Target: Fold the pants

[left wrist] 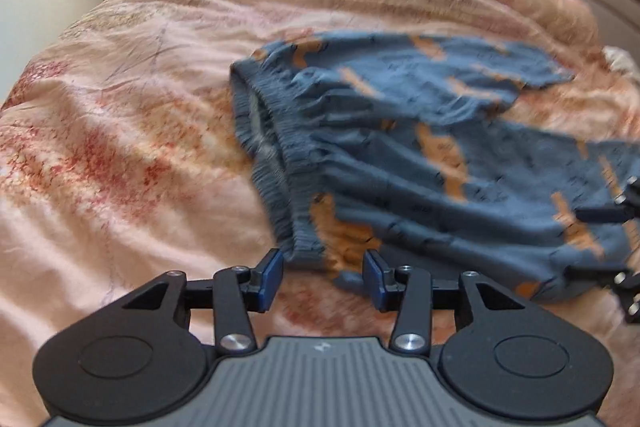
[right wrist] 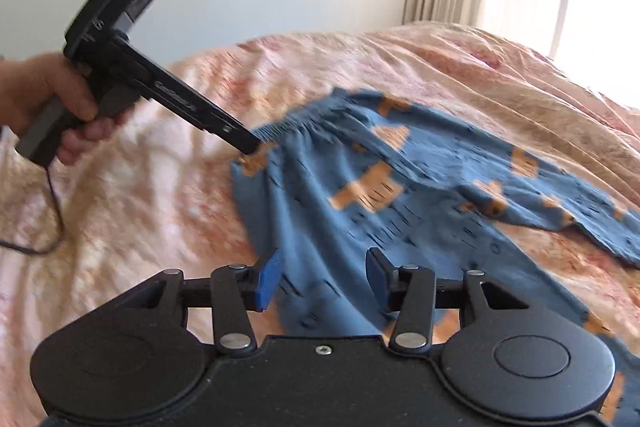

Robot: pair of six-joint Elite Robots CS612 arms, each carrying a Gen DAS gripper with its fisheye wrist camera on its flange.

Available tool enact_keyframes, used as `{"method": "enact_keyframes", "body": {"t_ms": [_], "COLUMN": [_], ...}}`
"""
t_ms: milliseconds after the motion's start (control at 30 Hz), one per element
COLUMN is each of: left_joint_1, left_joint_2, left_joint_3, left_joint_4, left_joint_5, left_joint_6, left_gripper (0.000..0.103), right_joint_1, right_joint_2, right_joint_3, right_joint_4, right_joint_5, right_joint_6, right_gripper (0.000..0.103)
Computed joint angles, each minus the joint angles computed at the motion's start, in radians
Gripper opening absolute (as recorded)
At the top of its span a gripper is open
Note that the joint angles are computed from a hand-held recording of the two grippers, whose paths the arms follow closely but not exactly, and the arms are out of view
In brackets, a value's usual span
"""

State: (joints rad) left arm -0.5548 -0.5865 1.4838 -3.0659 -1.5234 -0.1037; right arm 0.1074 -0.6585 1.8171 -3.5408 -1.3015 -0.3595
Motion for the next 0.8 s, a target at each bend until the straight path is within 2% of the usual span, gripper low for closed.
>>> {"method": "enact_keyframes", "body": {"t_ms": [33, 67, 100, 133, 167, 200, 233, 267, 300, 333, 400, 467, 567, 600, 700, 767, 800], "left_joint_1": [-0.003, -0.001, 0.003, 0.011, 0.021, 0.029, 0.03, 0.029, 0.027, 0.026, 0.037, 0.052, 0.082, 0.09, 0.101, 0.11, 0.115], "left_joint_2": [-0.003, -0.011, -0.02, -0.028, -0.033, -0.036, -0.038, -0.037, -0.032, -0.023, 0.01, 0.059, 0.157, 0.19, 0.278, 0.337, 0.361], "left_joint_3": [0.006, 0.025, 0.043, 0.059, 0.066, 0.063, 0.054, 0.032, 0.002, -0.037, -0.14, -0.266, -0.475, -0.542, -0.714, -0.826, -0.872], "left_joint_4": [0.008, -0.023, -0.056, -0.1, -0.132, -0.154, -0.166, -0.167, -0.152, -0.126, -0.044, 0.065, 0.231, 0.283, 0.412, 0.5, 0.54], "left_joint_5": [0.018, 0.01, -0.006, -0.039, -0.081, -0.113, -0.115, -0.096, -0.069, -0.055, -0.09, -0.138, -0.239, -0.259, -0.27, -0.309, -0.331], "left_joint_6": [0.016, 0.02, 0.011, 0.0, -0.006, 0.001, 0.019, 0.056, 0.09, 0.123, 0.179, 0.209, 0.212, 0.211, 0.213, 0.224, 0.235], "left_gripper": [0.048, 0.048, 0.048, 0.053, 0.069, 0.078, 0.09, 0.091, 0.091, 0.091, 0.091, 0.087, 0.071, 0.069, 0.062, 0.048, 0.046], "right_joint_1": [0.0, -0.008, -0.024, -0.043, -0.072, -0.096, -0.123, -0.143, -0.159, -0.168, -0.175, -0.179, -0.2, -0.203, -0.21, -0.211, -0.21], "right_joint_2": [-0.003, -0.008, -0.015, -0.024, -0.036, -0.044, -0.053, -0.06, -0.068, -0.075, -0.076, -0.065, -0.027, -0.011, 0.044, 0.085, 0.103], "right_joint_3": [-0.002, 0.003, 0.017, 0.037, 0.059, 0.068, 0.07, 0.058, 0.038, 0.012, -0.049, -0.123, -0.251, -0.294, -0.428, -0.52, -0.559], "right_joint_4": [0.066, 0.11, 0.113, 0.088, 0.047, 0.023, 0.004, 0.019, 0.058, 0.097, 0.156, 0.238, 0.411, 0.447, 0.558, 0.63, 0.664], "right_joint_5": [-0.061, -0.089, -0.076, -0.037, 0.026, 0.084, 0.156, 0.213, 0.258, 0.273, 0.281, 0.262, 0.326, 0.325, 0.317, 0.299, 0.291], "right_joint_6": [-0.035, -0.058, -0.053, -0.042, -0.033, -0.028, -0.024, -0.031, -0.051, -0.072, -0.123, -0.174, -0.285, -0.31, -0.338, -0.362, -0.379], "right_gripper": [0.051, 0.048, 0.049, 0.055, 0.062, 0.082, 0.099, 0.103, 0.102, 0.102, 0.102, 0.102, 0.102, 0.101, 0.096, 0.093, 0.09]}}
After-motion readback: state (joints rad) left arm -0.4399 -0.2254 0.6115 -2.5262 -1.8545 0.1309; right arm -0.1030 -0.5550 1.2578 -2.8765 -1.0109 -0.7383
